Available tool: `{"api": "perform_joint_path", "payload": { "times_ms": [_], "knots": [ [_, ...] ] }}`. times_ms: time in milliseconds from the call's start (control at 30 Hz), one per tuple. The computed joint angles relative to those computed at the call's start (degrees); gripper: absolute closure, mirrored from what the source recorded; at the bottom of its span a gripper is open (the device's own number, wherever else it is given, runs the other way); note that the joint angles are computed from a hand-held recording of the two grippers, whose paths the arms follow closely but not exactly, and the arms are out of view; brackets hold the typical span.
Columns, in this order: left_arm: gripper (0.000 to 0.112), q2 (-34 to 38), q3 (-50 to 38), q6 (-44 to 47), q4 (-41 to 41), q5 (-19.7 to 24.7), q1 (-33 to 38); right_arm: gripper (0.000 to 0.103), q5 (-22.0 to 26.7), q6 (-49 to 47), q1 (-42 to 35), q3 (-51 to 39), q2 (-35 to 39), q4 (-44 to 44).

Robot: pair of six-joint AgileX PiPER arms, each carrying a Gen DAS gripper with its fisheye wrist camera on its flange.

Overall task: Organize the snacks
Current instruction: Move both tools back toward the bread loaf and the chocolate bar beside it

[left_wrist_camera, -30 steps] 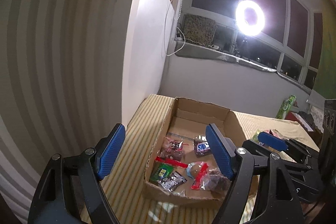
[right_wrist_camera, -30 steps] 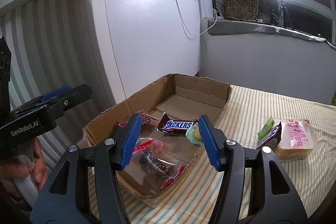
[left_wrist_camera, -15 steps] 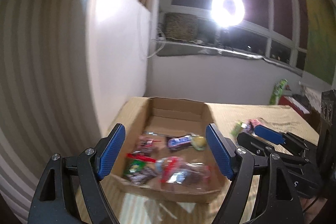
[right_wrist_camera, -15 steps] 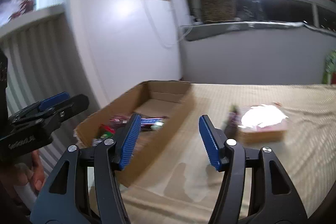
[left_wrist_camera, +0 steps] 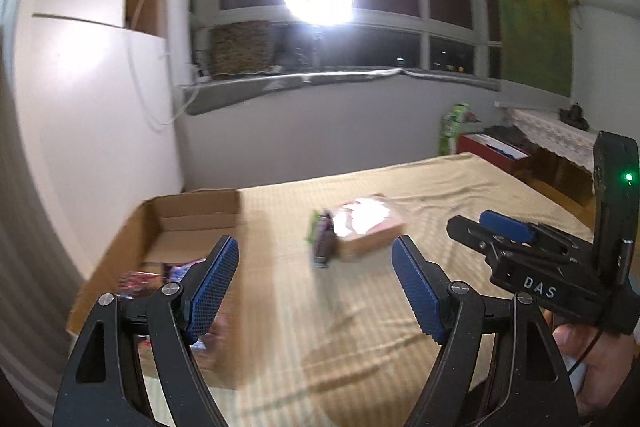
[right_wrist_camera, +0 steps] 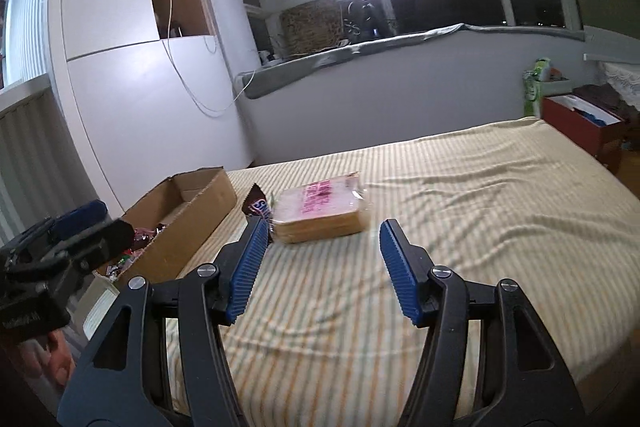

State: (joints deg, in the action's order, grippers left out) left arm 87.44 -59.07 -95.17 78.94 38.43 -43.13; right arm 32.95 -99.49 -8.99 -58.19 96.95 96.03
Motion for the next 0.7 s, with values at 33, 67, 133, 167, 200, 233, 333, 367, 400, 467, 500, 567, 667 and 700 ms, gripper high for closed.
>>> {"api": "perform_joint_path", "payload": {
  "times_ms": [33, 67, 133, 167, 200, 233, 333, 367, 400, 467, 500, 567, 667, 700],
  "knots": [
    [0.033, 0.1, 0.0, -0.1, -0.1, -0.6, -0.3, 0.042, 0.1, -0.5, -0.2, 0.5, -0.7, 0.2],
    [0.033, 0.2, 0.1, -0.2, -0.2, -1.3, -0.5, 0.041, 0.2, -0.7, -0.4, 0.6, -0.9, 0.2],
    [0.033, 0.5, 0.1, -0.9, -0.1, -1.9, -0.7, 0.038, -0.1, -1.1, -0.1, 0.9, -1.2, 0.6],
    [0.033, 0.7, 0.1, -1.2, -0.2, -2.1, -0.8, 0.037, 0.0, -1.2, -0.3, 0.9, -1.3, 0.6],
    [0.033, 1.1, -0.1, -1.2, -0.5, -2.8, -0.7, 0.037, 0.0, -1.0, -0.3, 0.6, -1.2, 0.4],
    [0.033, 1.6, -0.5, -1.1, -1.0, -3.6, -0.4, 0.037, -0.1, -0.7, -0.3, 0.3, -0.9, 0.0],
    [0.033, 3.1, -1.4, -1.3, -2.0, -4.8, 0.1, 0.037, 0.0, 0.3, -0.8, -1.0, 0.0, -1.4],
    [0.033, 3.7, -1.8, -1.0, -2.4, -5.2, 0.5, 0.036, 0.1, 1.6, -1.0, -2.0, 0.8, -2.9],
    [0.033, 4.4, -2.2, -1.1, -2.3, -5.6, 0.9, 0.032, 0.2, 3.1, -1.0, -3.1, 1.4, -4.7],
    [0.033, 6.4, -3.2, -2.5, -1.2, -5.4, 1.2, 0.023, 0.5, 6.7, -0.9, -6.0, 3.3, -9.3],
    [0.033, 8.1, -4.1, -4.1, 0.2, -4.6, 1.3, 0.02, 0.8, 8.8, -0.7, -7.6, 4.3, -11.7],
    [0.033, 10.7, -5.6, -6.9, 2.5, -3.2, 1.5, 0.02, 3.6, 14.6, -0.3, -13.2, 8.1, -18.5],
    [0.033, 15.1, -9.2, -7.4, 2.0, -3.2, 3.4, 0.02, 7.0, 23.7, 0.8, -22.6, 14.3, -26.8],
    [0.033, 16.8, -11.0, -6.8, 1.1, -3.6, 4.4, 0.02, 8.0, 26.8, 1.4, -25.9, 16.3, -29.6]
  ]
}}
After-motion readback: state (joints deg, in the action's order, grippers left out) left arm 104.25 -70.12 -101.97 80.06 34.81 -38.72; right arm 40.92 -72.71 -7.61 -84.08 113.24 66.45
